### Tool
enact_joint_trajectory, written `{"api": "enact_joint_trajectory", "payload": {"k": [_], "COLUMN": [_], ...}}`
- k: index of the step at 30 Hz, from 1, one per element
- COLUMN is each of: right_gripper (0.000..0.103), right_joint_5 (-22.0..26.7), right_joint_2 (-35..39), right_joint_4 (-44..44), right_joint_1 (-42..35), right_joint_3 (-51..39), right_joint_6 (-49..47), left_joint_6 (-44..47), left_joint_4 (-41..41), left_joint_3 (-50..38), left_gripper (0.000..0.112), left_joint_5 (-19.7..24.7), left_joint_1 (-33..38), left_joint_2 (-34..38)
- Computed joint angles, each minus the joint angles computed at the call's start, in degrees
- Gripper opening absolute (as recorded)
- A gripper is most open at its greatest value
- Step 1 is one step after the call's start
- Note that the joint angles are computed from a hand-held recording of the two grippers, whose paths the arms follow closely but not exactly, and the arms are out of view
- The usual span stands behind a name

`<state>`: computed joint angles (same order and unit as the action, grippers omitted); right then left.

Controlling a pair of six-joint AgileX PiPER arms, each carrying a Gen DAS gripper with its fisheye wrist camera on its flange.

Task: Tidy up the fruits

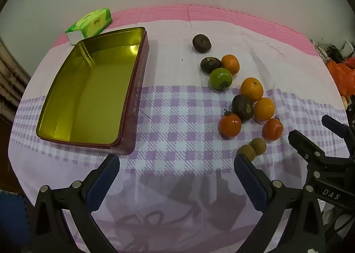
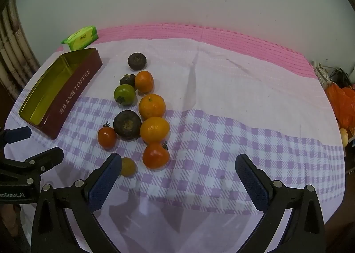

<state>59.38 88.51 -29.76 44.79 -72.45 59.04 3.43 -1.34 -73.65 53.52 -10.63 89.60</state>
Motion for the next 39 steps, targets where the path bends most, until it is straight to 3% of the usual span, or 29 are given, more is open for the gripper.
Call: {"api": "enact_joint_trajectory", "payload": {"k": [39], "right_gripper": [0.101], "right_joint_5": [-0.8], "right_joint_2": [-0.1], "right_joint_4": [1.6], "right_joint_1": [-0.9], "right_joint_3": [0.8], "right_joint_6": [-0.6], "left_joint_6": [-0.2], "left_joint_4": [0.4], "left_joint_3": [0.2], "left_gripper": [0.102], "left_joint_5": [1.0], "left_joint_1": [0.2], "left_joint_2": [0.7]}}
